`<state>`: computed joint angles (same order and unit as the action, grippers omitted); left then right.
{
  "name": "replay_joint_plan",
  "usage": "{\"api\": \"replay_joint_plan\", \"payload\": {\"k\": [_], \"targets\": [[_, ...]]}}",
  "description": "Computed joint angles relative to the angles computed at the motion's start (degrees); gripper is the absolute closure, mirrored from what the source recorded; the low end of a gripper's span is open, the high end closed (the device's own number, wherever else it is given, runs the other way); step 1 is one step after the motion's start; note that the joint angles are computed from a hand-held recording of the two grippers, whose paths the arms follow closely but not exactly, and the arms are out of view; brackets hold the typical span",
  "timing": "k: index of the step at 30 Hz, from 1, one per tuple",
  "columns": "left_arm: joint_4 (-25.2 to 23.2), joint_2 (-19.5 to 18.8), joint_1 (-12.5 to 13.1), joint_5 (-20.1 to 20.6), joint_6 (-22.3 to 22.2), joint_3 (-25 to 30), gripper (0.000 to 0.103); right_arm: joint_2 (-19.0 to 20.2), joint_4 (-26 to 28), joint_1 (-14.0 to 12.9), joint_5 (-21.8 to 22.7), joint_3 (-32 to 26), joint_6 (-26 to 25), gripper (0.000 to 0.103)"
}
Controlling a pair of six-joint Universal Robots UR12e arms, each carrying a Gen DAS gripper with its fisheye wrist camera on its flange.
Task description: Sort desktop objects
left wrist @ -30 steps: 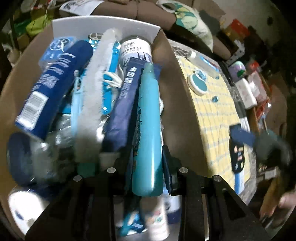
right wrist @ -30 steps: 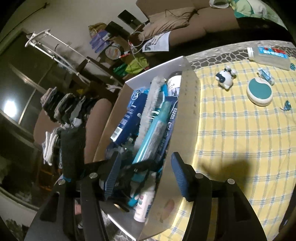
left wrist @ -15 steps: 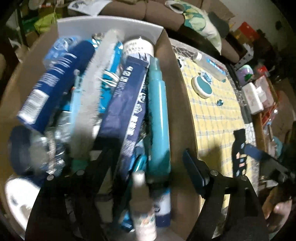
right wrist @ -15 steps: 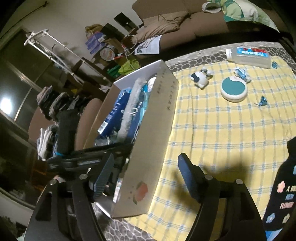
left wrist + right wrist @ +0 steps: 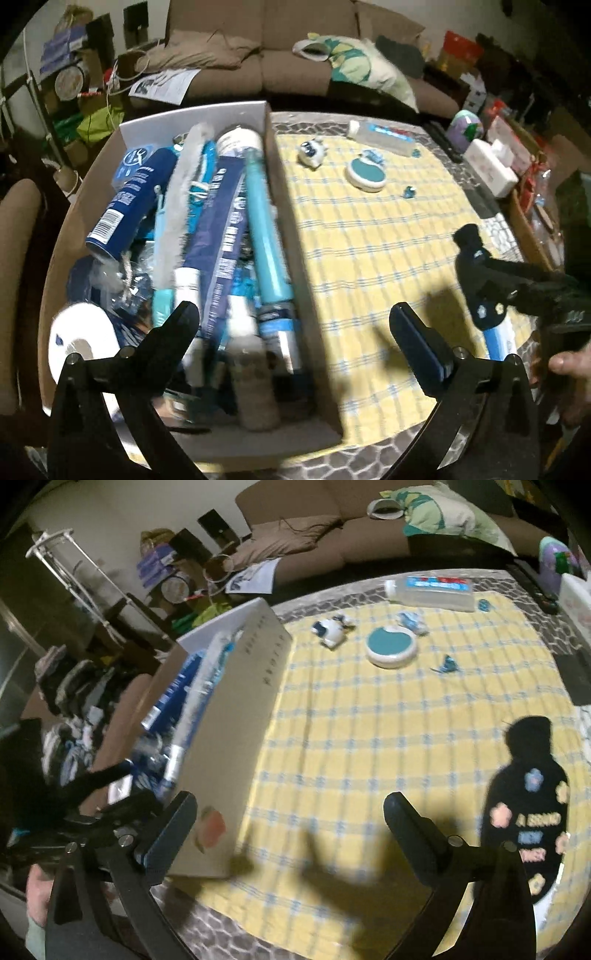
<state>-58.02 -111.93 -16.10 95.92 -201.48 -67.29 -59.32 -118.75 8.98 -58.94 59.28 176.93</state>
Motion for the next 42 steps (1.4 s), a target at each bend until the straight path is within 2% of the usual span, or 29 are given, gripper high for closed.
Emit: {"api": "replay_joint_plan", "payload": {"k": [6,14,21,26,29,35,38,42], "targets": [[3.8,-0.4,-2.7,1.5,-1.6,0.1,0.0,-3.3,-3.3,-0.7,-4.9,5.5,-2.8,0.0],[9.0,-1.7,-5.3,-1.9,-3.8,-0.2,0.0,-6.3,-7.7,-2.4,-8.1,11.5,-4.6,0.0],[10.6,-4.3,-6.5,-6.7,-5.6,0.2,0.0,-7.2,-13.4,-5.5,-10.4,15.4,0.1,0.0],[10.0,-6.4,-6.8,-7.1,-5.9,1.0,0.0,-6.6,-15.8,-6.7,-9.9,15.8,1.8,0.0],[9.6,-7.6,-6.7,-6.7,-5.9,2.1,0.0,-5.7,-16.4,-6.6,-10.5,15.0,1.1,0.0],[8.0,-10.3,-5.9,-7.3,-5.6,5.1,0.0,-2.0,-14.6,-6.2,-8.0,9.8,-2.2,0.0],[5.3,-12.9,-5.5,-6.7,-3.2,9.3,0.0,1.2,-12.0,-6.1,-5.8,4.2,-5.1,0.0],[3.2,-18.0,-5.1,-5.4,1.7,18.3,0.0,5.8,-9.9,-7.0,-2.9,-4.2,-4.0,0.0]]}}
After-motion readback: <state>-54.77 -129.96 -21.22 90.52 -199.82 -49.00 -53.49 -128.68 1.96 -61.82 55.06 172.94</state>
